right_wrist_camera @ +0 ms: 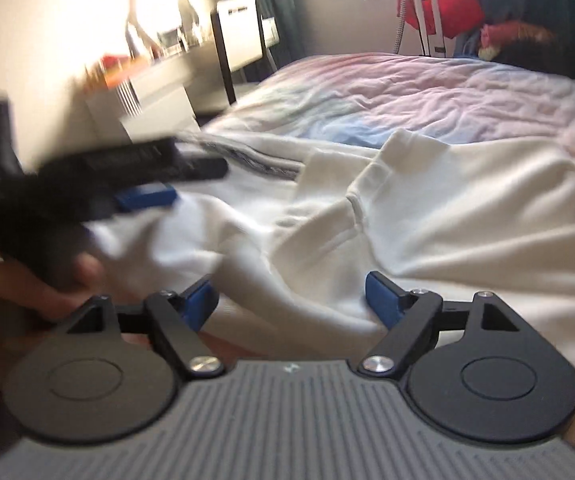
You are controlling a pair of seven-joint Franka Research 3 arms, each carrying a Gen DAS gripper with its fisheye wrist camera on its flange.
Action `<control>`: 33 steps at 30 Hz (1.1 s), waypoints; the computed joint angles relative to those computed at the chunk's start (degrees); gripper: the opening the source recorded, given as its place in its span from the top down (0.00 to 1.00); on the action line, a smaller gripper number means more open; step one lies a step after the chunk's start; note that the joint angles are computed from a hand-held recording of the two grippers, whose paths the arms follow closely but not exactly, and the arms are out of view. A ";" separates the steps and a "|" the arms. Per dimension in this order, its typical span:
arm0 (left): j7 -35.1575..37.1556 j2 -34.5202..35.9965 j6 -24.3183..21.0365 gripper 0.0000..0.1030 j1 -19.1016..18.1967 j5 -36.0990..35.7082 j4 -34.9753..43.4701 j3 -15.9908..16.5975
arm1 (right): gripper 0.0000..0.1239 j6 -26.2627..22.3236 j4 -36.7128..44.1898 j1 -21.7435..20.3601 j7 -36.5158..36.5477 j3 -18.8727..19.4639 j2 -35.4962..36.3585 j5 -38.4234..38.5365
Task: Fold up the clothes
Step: 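Lay the leg fabric onto the folded pants and open the right tool, then withdraw both open tools above the folded sweatpants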
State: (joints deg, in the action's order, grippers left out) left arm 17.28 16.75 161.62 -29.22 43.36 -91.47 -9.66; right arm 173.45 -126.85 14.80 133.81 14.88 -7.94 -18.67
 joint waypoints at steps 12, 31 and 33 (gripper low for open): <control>3.31 -5.50 10.91 0.23 1.66 -0.33 -7.39 -1.91 | 0.34 -14.45 -0.35 -16.97 30.84 14.60 -12.59 -7.45; 38.77 2.69 15.04 0.28 9.88 -24.80 -4.02 -18.05 | 0.34 -9.17 18.06 -3.12 17.52 -3.45 9.98 -0.83; 42.23 5.11 13.57 0.29 9.69 -26.27 -1.79 -18.79 | 0.34 -6.93 19.18 -2.39 13.78 -4.75 12.99 1.67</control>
